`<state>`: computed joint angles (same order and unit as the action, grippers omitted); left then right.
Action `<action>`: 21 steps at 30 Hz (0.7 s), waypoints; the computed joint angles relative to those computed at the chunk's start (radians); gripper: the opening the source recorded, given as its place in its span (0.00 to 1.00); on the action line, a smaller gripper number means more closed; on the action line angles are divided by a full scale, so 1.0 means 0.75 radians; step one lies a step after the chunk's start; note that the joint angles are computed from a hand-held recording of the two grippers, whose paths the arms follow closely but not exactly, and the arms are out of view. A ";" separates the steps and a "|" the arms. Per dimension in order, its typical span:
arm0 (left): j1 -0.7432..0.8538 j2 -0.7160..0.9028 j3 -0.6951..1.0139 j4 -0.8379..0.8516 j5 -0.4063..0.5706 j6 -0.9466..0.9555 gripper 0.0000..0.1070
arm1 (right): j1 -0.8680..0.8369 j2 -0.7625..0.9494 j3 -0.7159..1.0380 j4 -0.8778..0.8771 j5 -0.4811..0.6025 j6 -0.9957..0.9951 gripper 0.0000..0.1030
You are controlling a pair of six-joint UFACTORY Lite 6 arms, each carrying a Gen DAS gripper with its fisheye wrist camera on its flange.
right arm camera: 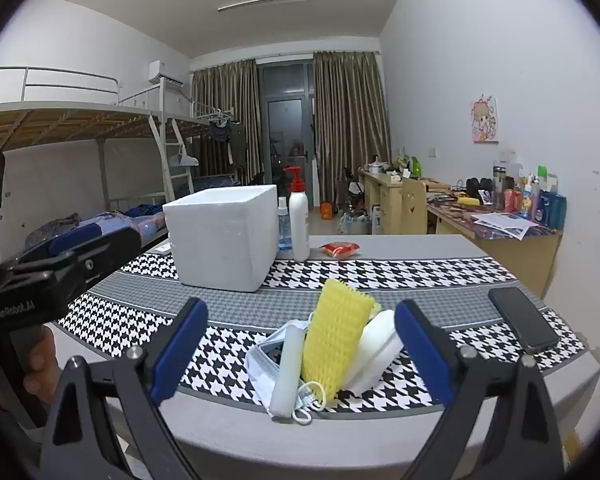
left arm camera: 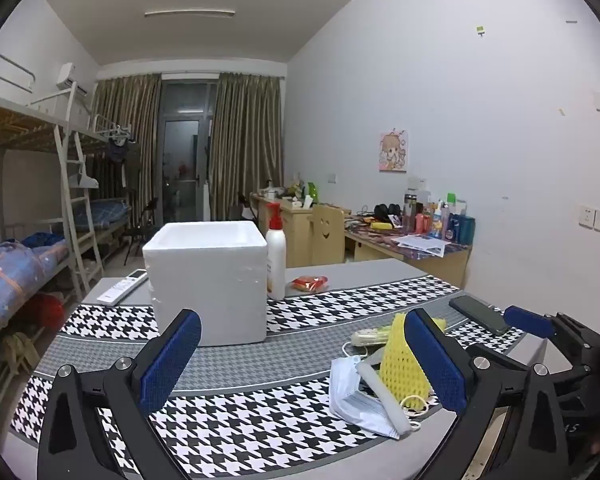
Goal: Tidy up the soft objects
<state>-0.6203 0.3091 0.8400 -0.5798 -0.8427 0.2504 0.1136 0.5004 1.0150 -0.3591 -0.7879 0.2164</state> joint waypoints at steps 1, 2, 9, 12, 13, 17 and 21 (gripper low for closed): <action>0.005 0.012 0.016 0.011 0.014 -0.001 0.95 | -0.001 0.004 -0.002 0.002 -0.021 0.004 0.94; 0.025 -0.003 -0.012 0.044 -0.007 -0.044 0.95 | -0.001 0.005 -0.001 0.002 -0.019 0.004 0.94; 0.011 0.000 -0.052 0.026 -0.073 -0.061 0.95 | 0.001 0.007 -0.001 0.010 -0.027 -0.004 0.94; -0.008 0.020 0.010 -0.062 -0.022 0.019 0.95 | 0.006 0.015 -0.001 0.028 -0.034 -0.018 0.94; -0.004 0.021 0.009 -0.052 -0.017 0.011 0.95 | 0.009 -0.001 -0.002 0.031 -0.021 -0.017 0.94; 0.005 0.027 0.017 -0.041 -0.005 0.009 0.95 | 0.008 0.007 0.004 0.033 -0.022 -0.020 0.94; -0.003 0.021 0.013 -0.061 -0.002 0.012 0.95 | 0.011 -0.009 -0.008 0.036 -0.020 -0.019 0.94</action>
